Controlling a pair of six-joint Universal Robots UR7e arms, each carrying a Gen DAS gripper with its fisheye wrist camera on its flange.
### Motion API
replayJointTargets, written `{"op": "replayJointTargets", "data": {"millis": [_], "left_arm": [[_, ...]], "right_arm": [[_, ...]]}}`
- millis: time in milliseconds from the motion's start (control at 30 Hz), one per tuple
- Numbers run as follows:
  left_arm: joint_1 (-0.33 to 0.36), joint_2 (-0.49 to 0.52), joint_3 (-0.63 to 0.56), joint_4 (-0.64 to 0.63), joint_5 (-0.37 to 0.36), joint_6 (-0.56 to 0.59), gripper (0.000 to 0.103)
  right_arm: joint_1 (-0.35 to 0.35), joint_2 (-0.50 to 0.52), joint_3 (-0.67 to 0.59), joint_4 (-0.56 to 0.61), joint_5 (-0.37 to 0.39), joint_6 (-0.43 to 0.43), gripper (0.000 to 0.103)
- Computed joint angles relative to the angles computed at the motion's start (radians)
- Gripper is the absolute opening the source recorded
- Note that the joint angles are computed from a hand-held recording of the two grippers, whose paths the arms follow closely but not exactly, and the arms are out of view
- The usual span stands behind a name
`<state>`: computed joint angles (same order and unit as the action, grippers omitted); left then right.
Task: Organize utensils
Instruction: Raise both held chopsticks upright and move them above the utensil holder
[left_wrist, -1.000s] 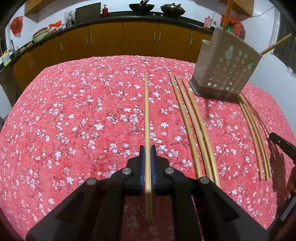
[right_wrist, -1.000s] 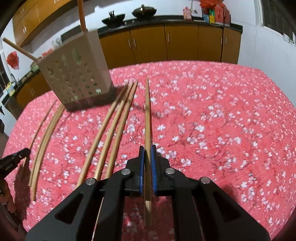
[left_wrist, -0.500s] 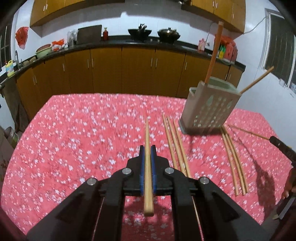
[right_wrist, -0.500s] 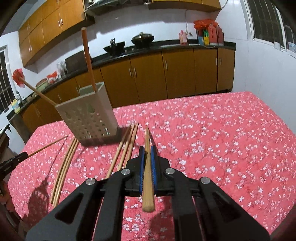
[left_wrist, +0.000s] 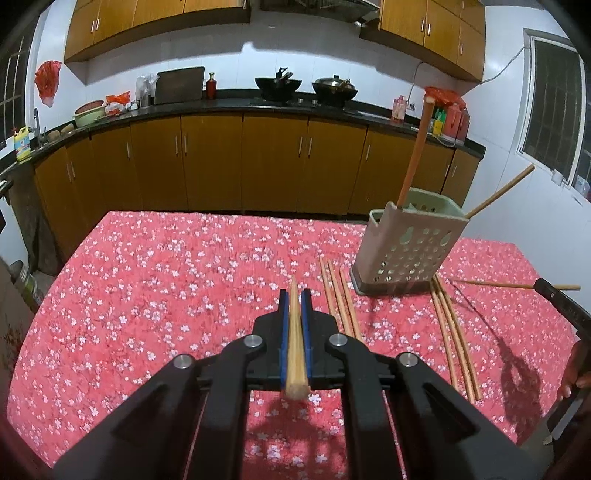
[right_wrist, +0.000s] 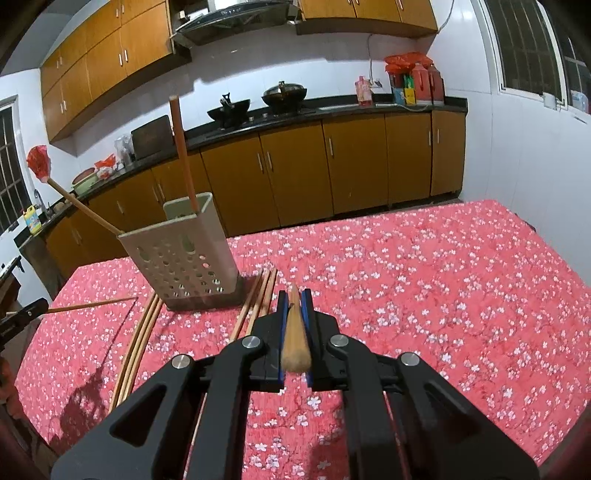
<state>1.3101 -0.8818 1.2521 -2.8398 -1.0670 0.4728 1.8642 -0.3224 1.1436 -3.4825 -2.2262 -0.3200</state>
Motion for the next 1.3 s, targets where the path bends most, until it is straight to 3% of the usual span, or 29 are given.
{"op": "replayJointTargets", "data": {"millis": [300, 700, 967, 1300], "left_arm": [[-0.026, -0.019, -0.009, -0.038, -0.036, 0.037, 0.008], [-0.084, -0.047, -0.018, 0.007, -0.152, 0.07, 0.007], [-0.125, 0.012, -0.095, -0.056, -0.203, 0.088, 0.007], [-0.143, 0.177, -0.325, -0.174, -0.23, 0.044, 0.007]], "right_arm": [[0.029, 0.0, -0.043, -0.043, 0.032, -0.076, 0.008], [0.072, -0.046, -0.042, -0.048, 0.197, -0.098, 0.008], [0.091, 0.036, -0.208, -0.063, 0.26, -0.178, 0.008], [0.076, 0.192, -0.504, 0.027, 0.256, -0.221, 0.008]]}}
